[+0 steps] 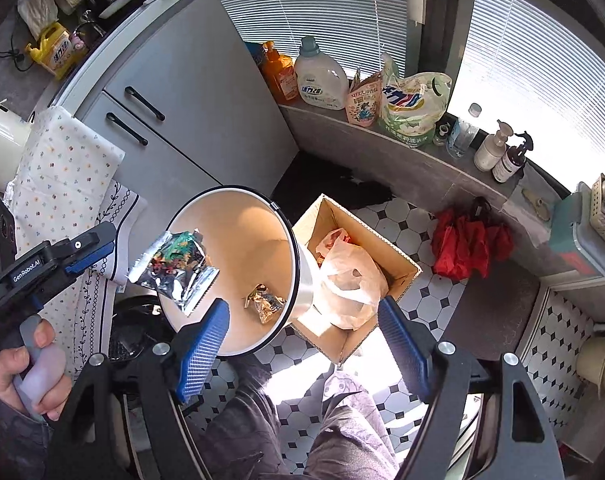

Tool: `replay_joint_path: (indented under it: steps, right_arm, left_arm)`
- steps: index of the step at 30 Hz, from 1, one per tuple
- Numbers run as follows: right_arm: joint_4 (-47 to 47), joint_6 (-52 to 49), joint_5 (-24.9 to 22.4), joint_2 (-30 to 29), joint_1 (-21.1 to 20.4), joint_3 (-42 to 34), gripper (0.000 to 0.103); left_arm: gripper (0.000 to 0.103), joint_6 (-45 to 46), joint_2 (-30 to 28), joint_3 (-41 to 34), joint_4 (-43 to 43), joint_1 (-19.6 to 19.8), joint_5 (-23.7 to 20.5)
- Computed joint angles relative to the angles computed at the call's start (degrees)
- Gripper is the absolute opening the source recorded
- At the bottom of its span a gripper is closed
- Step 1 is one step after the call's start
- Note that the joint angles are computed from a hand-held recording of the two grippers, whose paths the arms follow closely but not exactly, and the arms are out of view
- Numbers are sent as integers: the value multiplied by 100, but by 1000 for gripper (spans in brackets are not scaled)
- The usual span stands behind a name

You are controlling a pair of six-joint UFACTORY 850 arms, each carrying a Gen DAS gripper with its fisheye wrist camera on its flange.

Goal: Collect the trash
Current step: 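Carry both held wrappers over the white bucket and open both tools, then bring the left tool back to the brown paper bag while right tool returns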

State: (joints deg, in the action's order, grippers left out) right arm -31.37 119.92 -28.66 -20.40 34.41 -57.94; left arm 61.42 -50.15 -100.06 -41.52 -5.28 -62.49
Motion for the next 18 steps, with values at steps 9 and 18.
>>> replay_joint_path:
  steps: [9, 18]
  right_arm:
    - [-235, -114, 24, -66, -139, -195, 81]
    - [-618, -749, -137, -474, -317, -1120, 95]
  left_arm:
    - [67, -19, 107, -166, -92, 228, 273]
    - [86, -31, 316, -485, -371, 674, 725]
